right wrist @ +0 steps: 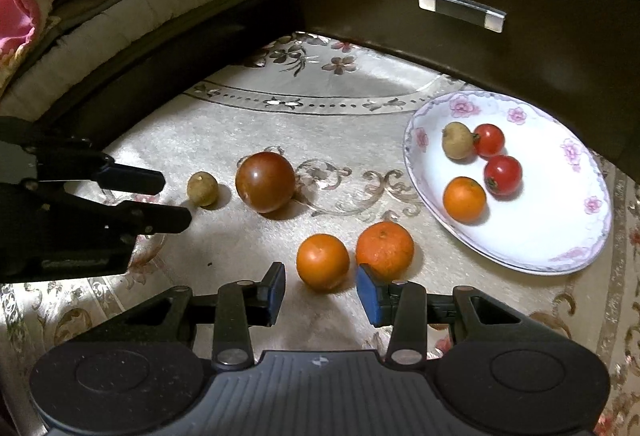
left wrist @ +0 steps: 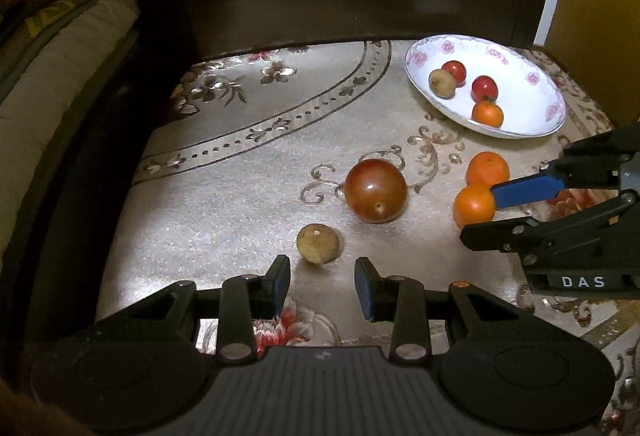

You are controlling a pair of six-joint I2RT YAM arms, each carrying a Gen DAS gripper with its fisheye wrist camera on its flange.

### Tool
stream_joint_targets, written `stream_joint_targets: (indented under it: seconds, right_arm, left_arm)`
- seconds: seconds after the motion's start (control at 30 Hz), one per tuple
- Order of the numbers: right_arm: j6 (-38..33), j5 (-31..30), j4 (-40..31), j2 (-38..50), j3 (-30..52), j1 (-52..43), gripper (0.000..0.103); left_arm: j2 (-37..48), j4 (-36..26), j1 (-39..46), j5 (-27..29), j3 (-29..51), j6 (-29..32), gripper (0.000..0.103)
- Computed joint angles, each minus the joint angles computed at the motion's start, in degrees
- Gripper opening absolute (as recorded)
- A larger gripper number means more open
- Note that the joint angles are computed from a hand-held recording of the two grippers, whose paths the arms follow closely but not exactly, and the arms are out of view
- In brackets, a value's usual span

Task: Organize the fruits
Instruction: 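Grasp the second tan fruit with the left tool while the right tool grasps an orange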

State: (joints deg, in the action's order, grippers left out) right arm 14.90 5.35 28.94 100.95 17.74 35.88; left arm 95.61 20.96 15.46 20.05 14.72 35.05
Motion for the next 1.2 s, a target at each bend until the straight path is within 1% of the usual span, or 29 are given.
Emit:
stream_joint_targets:
  seconds: [0.13, 0.3, 0.57, 0.67, 0.73, 0.97, 1.2]
  right_arm:
    - [-0.4, -0.8, 2.6, 2.5, 0.8, -0.4, 0.037]
    - [0.2, -0.1, 2.7, 5.3, 2.4, 0.0, 0.036]
    - [0.4, 0.8, 3.3, 6.4, 3.1, 0.4, 0.036]
    - [0.2, 1.0, 3.7, 6.8, 3.1, 0.4, 0.035]
    - [0.2, 2.0, 3.0, 6.7, 3.5, 0.7, 0.027]
    - [1.3, 1.5, 0.2, 5.1, 3.6, 0.1, 0.026]
    - [1.8, 2.2, -3.6, 1.4, 1.8, 0.9, 0.026]
  left_arm:
    - [4.2, 3.4, -1.0, -0.7, 1.0, -1.2, 0.041]
    - [8.3, 6.4, -1.6, -0.8, 2.5, -2.7, 0.042]
    - [10.4, 9.1, -1.9, 0.7, 2.9, -4.2, 0.041]
    - [10.3, 8.1, -1.8, 1.3, 3.1, -4.4, 0.033]
    - [9.6, 7.3, -2.1, 1.0, 3.0, -4.4, 0.032]
    - [6.5, 3.7, -2.5, 1.3, 1.7, -2.6, 0.032]
    - [2.1, 0.1, -5.2, 2.0, -1.1, -1.0, 0.032]
